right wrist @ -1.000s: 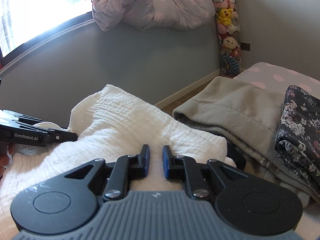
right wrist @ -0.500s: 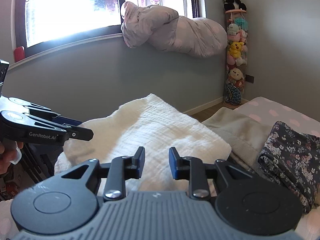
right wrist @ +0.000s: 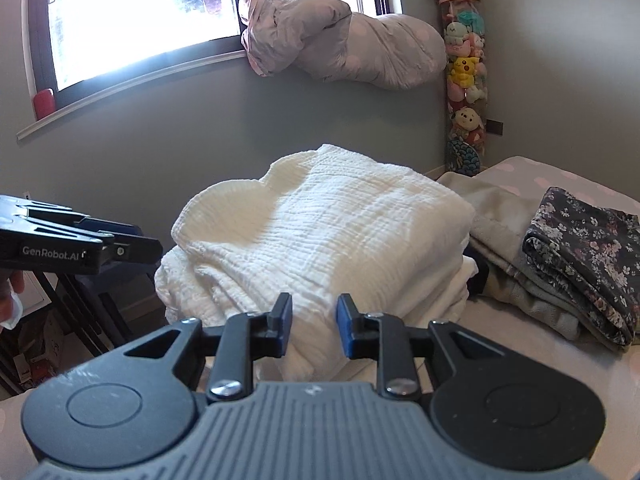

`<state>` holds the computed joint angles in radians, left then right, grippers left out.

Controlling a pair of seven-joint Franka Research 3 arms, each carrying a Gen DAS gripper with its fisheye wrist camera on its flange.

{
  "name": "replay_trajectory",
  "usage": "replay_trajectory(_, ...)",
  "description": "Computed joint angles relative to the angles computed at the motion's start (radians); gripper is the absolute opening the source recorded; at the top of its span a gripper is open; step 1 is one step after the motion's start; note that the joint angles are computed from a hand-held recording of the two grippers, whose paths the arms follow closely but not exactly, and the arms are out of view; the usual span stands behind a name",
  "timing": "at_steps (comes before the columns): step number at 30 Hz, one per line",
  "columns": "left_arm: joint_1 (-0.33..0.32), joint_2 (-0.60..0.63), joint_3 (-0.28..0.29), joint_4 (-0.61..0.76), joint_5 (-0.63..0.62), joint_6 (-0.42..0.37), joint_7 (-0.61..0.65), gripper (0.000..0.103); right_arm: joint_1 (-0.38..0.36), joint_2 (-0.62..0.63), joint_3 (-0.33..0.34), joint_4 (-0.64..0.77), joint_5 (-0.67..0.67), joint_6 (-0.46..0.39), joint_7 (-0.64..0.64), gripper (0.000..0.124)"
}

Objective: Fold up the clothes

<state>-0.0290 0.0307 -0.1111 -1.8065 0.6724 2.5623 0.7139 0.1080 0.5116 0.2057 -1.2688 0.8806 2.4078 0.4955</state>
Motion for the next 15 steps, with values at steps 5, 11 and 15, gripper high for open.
replay_trajectory(5, -0.023, -0.051, -0.027, -0.025, 0.079, -0.044, -0.078, 0.057, -0.042, -0.138, -0.001, -0.16, 0.106, 0.02, -0.082, 0.031)
replay_trajectory(11, -0.06, -0.085, -0.071, -0.024, 0.152, -0.099, -0.178, 0.074, -0.044, -0.269, -0.062, -0.29, 0.19, 0.009, -0.123, 0.061)
replay_trajectory(15, -0.088, -0.096, -0.102, -0.017, 0.225, -0.15, -0.272, 0.075, -0.043, -0.342, -0.101, -0.355, 0.251, -0.001, -0.163, 0.079)
